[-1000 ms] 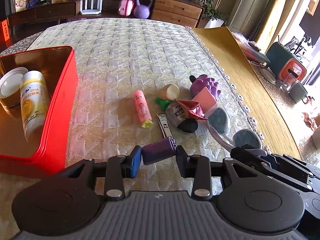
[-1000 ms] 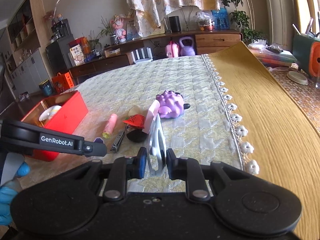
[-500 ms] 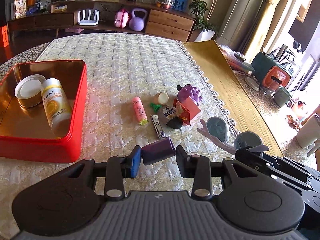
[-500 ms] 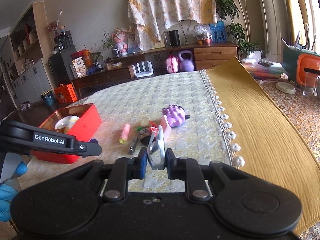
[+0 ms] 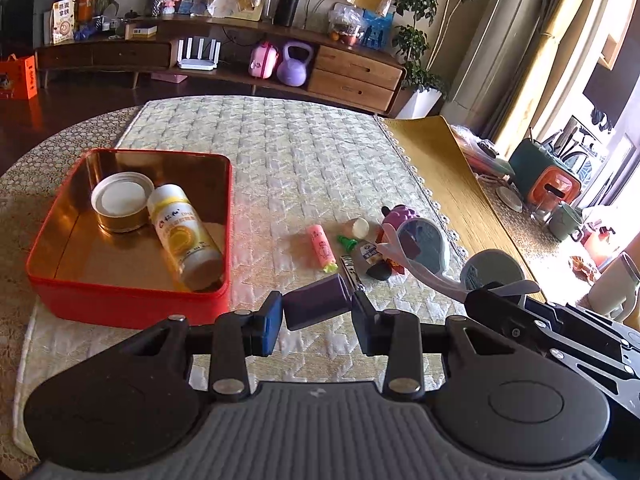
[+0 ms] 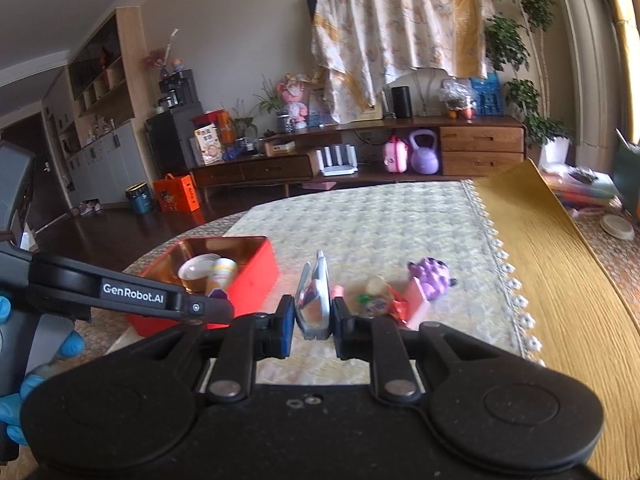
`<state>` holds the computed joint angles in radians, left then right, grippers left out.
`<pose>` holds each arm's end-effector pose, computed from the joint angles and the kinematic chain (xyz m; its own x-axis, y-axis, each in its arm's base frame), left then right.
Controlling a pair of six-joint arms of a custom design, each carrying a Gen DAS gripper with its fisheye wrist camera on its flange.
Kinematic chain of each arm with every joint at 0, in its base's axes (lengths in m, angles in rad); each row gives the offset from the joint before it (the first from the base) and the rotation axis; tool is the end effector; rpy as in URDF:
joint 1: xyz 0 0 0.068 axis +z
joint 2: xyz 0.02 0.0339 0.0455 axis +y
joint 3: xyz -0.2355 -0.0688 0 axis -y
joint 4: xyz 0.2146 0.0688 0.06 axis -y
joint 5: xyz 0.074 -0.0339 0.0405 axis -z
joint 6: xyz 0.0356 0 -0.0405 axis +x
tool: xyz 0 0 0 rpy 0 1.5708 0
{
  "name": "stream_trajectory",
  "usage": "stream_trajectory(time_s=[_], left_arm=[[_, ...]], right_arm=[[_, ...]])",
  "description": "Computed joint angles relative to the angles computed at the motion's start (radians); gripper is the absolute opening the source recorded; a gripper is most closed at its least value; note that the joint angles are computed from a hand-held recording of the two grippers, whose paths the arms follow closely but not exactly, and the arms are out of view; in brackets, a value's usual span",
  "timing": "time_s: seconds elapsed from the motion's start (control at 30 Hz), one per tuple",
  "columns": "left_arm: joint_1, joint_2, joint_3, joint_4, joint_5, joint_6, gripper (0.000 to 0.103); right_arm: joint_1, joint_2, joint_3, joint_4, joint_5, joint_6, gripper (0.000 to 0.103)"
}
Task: Organize rigid objects
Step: 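Carry the purple block into the red tin with the left tool while the right tool carries the sunglasses there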
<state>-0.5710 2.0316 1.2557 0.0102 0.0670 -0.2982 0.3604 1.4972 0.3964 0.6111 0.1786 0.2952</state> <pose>0.3343 -0.2176 0.1411 -0.7277 0.1191 -0.6754 0.3830 0.8875 -0.2562 0.2358 0.0821 0.1329 -0.4794 0.1253 -0.8686 -0.0636 0.9822 0.1768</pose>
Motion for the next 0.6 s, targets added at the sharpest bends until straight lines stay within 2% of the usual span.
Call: stream_trajectory(time_s=[0.33, 0.6], left_arm=[[0.131, -0.024, -0.031, 0.001, 0.012, 0.077, 0.037], [0.220, 0.032, 0.041, -0.032, 0.021, 0.129, 0.037]], right_arm=[[0.081, 0.155, 0.229, -0.069, 0.002, -0.023, 0.019], [0.108, 0.297, 0.427, -0.141, -0.009, -0.049, 0.019]])
